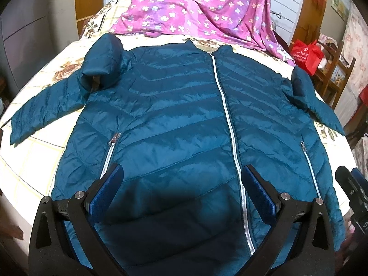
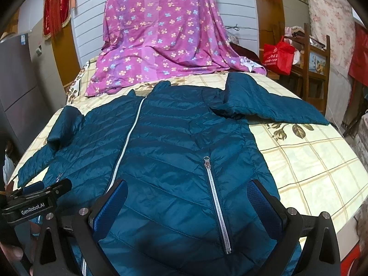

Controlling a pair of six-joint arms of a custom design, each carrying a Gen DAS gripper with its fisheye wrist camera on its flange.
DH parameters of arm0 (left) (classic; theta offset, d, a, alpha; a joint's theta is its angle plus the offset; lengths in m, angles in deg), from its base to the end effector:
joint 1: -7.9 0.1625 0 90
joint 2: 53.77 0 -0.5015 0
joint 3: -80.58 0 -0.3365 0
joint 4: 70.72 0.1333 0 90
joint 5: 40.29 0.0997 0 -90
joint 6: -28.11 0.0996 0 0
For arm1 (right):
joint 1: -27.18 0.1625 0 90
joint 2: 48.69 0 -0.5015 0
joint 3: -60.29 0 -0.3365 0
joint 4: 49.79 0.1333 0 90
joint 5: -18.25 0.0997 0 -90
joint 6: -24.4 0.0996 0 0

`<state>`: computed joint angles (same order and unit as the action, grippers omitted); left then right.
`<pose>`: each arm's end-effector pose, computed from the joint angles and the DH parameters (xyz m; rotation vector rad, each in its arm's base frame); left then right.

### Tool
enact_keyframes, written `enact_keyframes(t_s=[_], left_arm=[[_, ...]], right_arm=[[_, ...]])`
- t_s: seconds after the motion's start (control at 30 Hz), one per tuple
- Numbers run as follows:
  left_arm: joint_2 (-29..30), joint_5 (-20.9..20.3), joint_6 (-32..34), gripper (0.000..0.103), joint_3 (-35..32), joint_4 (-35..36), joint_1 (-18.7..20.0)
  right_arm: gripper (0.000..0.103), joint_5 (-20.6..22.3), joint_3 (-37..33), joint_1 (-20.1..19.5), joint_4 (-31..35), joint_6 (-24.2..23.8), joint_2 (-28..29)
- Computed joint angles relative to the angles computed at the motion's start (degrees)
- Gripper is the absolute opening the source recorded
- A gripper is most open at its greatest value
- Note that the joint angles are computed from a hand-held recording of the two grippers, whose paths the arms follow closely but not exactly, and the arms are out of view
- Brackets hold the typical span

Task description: Fold large clothes

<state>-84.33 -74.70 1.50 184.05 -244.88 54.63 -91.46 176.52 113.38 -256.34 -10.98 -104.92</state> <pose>-0.2814 -0.6133 0.0601 0.2152 2.2948 -0.8807 0.0610 -0.5855 0.3195 0.4200 -2.2766 1.0338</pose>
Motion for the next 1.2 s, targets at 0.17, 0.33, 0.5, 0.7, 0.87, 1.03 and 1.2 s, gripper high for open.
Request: enact_keyframes(t_s=[0.17, 0.33, 0.5, 0.7, 0.87, 1.03, 1.2], left_arm=[[-0.09, 0.06, -0.07, 0.102, -0.13, 0.85, -0.07], [0.19, 0.6, 0.06, 0.102, -0.25, 1.35, -0.14], [0.27, 0.49, 0.2, 0.102, -0.3, 1.23, -0.08], [0.28, 0.37, 0.12, 0.102, -0.43, 1.35, -0.07], [0.27, 0.46, 0.09, 0.102, -0.45, 1.46, -0.09], [0.26, 0.45, 0.04, 0.102, -0.46, 1.52, -0.09], [0.29, 0.49, -0.03, 0.102, -0.45, 1.54, -0.09]], right_arm=[[0.103, 0.7, 0.09, -0.39, 0.05, 0.46, -0.29], [0.103, 0.63, 0.15, -0.31, 0.01, 0.29, -0.25], [0.103, 0.56, 0.11, -0.21, 0.08, 0.67, -0.14], [0.103, 0.54, 0.0, -0.29, 0.22, 0.34, -0.16], [0.103, 0.48, -0.05, -0.24, 0.25, 0.33, -0.09], [0.103, 0.47, -0.06, -0.24, 0.39, 0.45, -0.14], [0.103, 0.44, -0.07, -0.22, 0.4, 0.5, -0.13]])
